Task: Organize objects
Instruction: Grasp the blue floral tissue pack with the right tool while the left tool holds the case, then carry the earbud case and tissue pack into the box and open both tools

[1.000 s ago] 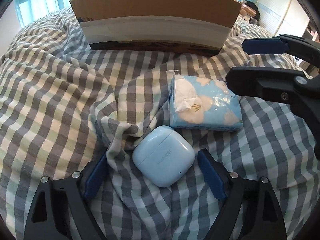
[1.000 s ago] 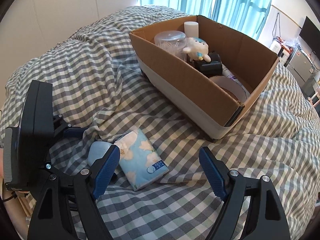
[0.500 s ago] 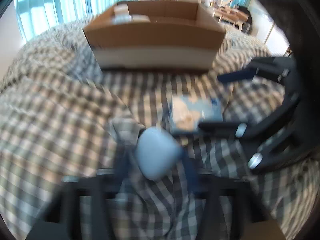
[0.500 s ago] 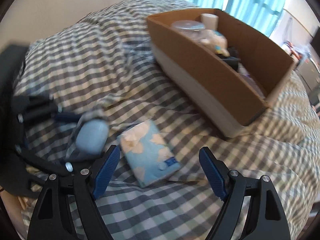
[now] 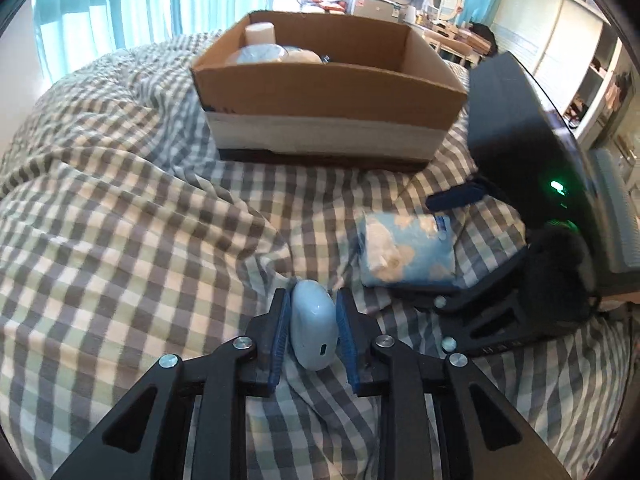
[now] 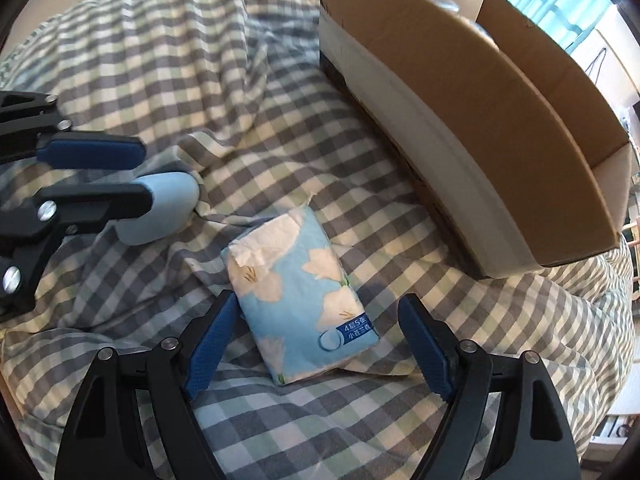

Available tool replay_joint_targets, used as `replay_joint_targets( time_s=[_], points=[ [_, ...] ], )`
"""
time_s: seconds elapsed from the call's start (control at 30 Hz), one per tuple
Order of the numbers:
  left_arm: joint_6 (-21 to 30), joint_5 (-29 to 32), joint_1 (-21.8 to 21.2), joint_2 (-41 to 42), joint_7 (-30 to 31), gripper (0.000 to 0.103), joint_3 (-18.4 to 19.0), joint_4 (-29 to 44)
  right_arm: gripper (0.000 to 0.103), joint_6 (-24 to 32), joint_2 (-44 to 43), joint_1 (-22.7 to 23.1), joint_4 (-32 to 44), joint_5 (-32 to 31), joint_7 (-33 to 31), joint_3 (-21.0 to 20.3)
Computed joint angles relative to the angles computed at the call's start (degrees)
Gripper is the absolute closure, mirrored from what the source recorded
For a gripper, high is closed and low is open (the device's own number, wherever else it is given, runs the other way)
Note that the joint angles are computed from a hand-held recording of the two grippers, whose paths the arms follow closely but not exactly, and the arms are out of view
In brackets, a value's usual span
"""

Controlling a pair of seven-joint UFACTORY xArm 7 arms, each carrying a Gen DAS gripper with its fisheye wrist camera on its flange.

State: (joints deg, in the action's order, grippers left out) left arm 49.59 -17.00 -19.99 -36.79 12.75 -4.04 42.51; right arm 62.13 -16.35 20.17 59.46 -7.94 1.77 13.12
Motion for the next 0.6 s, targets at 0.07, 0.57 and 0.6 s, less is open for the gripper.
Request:
replay_joint_targets(
  time_s=[0.07, 0.57, 0.6],
  points=[
    [1.7, -0.4, -0.3, 0.4, 0.1, 0.056, 0.4, 0.2, 0.040, 0.4, 0.6, -0.1, 0.3, -0.1, 0.0, 0.0],
    [4.2, 3.1, -0.7, 4.2, 0.8, 0.043, -2.4, 0.5, 0.041, -1.0, -5.6, -1.9, 0.4, -0.9, 7.4, 0.7],
    [4.5, 3.9, -0.3, 5.4, 0.1, 0.042, -3.0, 0.9, 0.041, -0.9, -5.9, -1.9, 0.5, -0.8, 7.7, 0.8]
  ],
)
